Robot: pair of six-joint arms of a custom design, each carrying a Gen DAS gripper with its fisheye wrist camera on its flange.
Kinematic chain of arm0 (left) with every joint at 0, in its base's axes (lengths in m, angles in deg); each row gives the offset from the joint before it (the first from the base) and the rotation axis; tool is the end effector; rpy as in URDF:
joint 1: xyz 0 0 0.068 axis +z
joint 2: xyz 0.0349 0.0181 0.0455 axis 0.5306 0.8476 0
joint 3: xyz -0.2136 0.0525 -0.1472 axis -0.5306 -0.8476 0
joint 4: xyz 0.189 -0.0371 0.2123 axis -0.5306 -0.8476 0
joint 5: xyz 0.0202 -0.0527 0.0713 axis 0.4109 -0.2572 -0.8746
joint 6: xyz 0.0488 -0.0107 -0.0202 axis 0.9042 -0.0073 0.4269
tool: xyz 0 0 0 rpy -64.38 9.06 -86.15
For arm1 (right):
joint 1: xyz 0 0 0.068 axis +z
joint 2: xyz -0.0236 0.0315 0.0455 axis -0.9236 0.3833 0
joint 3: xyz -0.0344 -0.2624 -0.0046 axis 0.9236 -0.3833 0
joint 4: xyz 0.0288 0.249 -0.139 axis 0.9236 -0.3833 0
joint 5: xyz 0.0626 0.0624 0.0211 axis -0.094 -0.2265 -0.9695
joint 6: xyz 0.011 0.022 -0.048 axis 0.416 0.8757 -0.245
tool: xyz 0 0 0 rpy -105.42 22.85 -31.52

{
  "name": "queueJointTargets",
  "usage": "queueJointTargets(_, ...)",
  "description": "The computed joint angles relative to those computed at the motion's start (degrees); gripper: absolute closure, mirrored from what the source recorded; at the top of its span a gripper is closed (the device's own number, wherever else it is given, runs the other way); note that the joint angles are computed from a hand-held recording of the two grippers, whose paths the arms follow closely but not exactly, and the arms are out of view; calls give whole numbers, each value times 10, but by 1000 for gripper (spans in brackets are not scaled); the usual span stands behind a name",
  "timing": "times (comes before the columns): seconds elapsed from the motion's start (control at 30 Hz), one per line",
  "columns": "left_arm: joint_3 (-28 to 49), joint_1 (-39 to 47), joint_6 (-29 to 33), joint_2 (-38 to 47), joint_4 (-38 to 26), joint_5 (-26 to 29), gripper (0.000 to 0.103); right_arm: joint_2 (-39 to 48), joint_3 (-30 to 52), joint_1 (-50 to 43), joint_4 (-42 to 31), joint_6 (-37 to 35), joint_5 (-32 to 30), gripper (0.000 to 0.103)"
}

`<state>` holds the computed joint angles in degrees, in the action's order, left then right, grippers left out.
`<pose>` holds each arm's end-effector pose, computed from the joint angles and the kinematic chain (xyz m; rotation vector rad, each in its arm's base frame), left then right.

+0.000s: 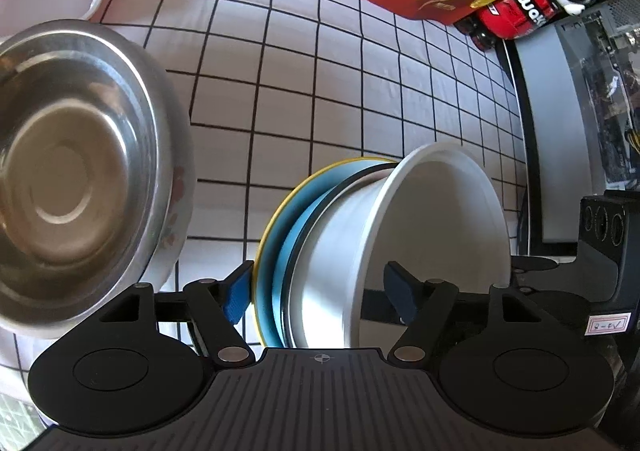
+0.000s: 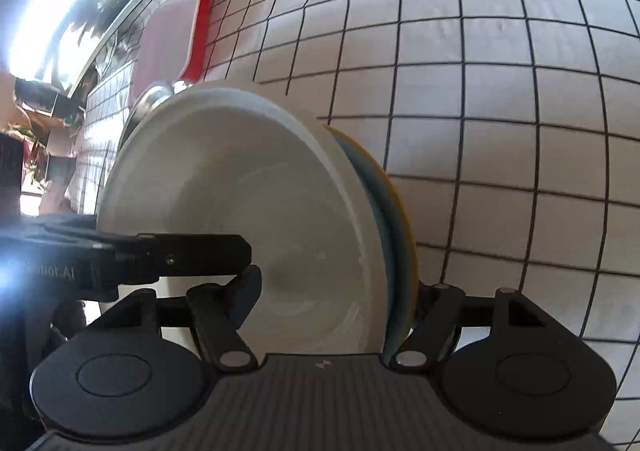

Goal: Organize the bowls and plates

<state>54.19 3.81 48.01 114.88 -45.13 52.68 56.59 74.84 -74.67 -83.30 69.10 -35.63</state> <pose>0.2324 -0.1417 0.2084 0.3627 2.9870 -0.7345 0.1684 -0.0018 0.1657 0.1834 2.8195 0.8233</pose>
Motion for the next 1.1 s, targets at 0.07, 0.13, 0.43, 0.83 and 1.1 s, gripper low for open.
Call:
queueJointTargets(0.07, -5, 7, 3, -5, 0, 10, 30, -6, -3, 1, -3, -8, 2, 31)
queueJointTargets(0.13, -10, 19, 4, -9, -3, 22, 32, -16, 1, -4, -9, -17, 7, 31)
queueJointTargets(0.43, -19, 68, 19, -81, -40, 47, 43, -76, 34, -23, -21, -21, 55, 31)
queueJointTargets(0.83, -20, 94, 51, -121, -87, 56, 81, -154, 41, 3, -54, 35, 101, 57)
queueJointTargets(1.1, -20, 85, 66, -130, -82, 18, 81, -191, 43, 48, -61, 79, 132, 58)
